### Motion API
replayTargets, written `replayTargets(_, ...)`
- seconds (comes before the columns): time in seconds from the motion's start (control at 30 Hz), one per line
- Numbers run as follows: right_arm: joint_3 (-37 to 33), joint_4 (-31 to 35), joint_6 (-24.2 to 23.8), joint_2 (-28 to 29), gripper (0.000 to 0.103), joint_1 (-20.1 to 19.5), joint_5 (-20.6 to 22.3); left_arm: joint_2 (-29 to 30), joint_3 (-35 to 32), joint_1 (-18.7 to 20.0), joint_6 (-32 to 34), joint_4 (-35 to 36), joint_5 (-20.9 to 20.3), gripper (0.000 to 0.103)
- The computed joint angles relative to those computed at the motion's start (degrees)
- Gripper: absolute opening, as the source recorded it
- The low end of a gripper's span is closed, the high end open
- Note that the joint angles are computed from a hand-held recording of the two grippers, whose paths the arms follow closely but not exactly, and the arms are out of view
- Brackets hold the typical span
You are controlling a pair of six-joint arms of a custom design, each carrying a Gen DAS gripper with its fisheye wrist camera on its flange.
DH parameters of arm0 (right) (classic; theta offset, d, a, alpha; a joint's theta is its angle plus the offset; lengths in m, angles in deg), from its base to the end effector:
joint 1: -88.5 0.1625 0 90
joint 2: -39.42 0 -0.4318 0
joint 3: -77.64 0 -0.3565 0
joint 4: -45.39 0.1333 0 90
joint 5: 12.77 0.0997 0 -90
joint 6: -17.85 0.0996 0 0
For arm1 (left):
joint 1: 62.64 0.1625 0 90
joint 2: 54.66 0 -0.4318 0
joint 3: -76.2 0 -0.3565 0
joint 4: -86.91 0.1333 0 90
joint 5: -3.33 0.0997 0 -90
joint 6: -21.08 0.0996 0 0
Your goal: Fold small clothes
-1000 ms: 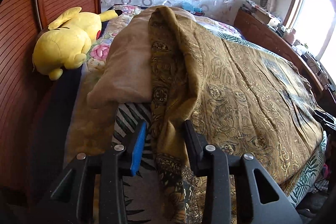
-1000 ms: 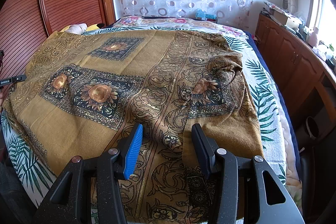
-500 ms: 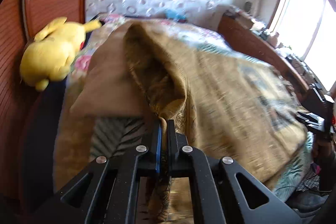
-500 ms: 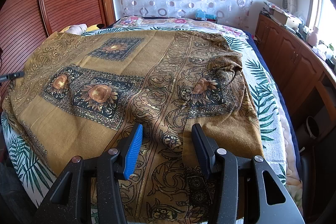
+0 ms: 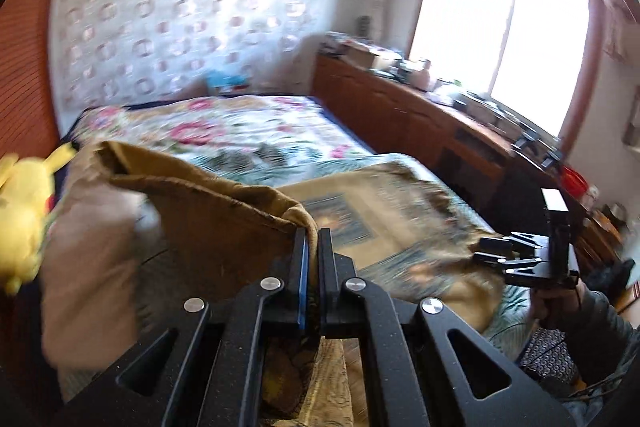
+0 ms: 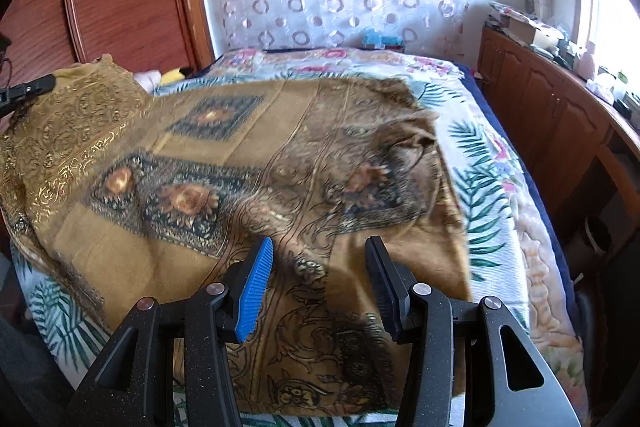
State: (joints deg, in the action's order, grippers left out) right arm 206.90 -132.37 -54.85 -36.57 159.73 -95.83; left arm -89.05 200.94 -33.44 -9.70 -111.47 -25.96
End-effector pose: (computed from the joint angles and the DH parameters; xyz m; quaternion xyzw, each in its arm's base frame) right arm -0.0091 -0.4784 0.2707 0.4483 -0.8415 0.2479 0.1716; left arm -0.2977 -0.4186 0.0344 0.1442 0.8437 -0.4520 0.2511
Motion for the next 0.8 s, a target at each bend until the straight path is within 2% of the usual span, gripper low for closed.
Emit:
replayTargets(0.23, 0.04, 2.18, 0.13, -4.21, 0.050, -1.42, 4.53, 5.28, -15.76, 2.69, 14.29, 3.59, -7.15, 0.004)
replayTargets(0.33, 0.13, 2.70, 0.27, -5.34, 0.050, -1.82, 5.81, 6.88, -20.01, 3.42, 15.87, 6.73, -9.40, 0.004)
replayTargets(0.4, 0.33, 2.70, 0.44, -5.55, 0.050, -2.07, 6.07, 7.13, -21.08, 3.92, 15.08, 9.34, -10.27, 0.010)
replayTargets(0.47, 0.29, 2.82, 0.39, -5.46, 0.050, -2.24, 5.84, 7.52, -20.92, 3.94, 15.26, 9.00, -9.68, 0.029)
replayTargets(0.53, 0.39, 2.41, 0.08, -4.79, 0.050, -2.23, 5.58, 7.63, -19.95, 3.65, 14.82, 8.48, -8.20, 0.041)
replayTargets(0.6, 0.33, 2.39, 0.21, -4.24, 0.050, -1.90, 5.19, 7.25, -18.72, 3.54, 13.42, 9.01, -7.20, 0.046)
replayTargets(0.67, 0.17, 2.59, 0.29, -3.85, 0.050, -1.45, 4.78, 6.46, -16.91, 3.42, 11.68, 9.27, -6.22, 0.066)
replayTargets(0.73, -0.23, 2.85, 0.71, -3.12, 0.050, -0.58, 4.22, 6.51, -15.94, 3.34, 11.04, 8.32, -5.24, 0.081)
replayTargets(0.8, -0.41, 2.97, 0.90, -2.35, 0.050, 0.31, 3.65, 6.18, -14.35, 3.06, 9.17, 8.12, -3.69, 0.081)
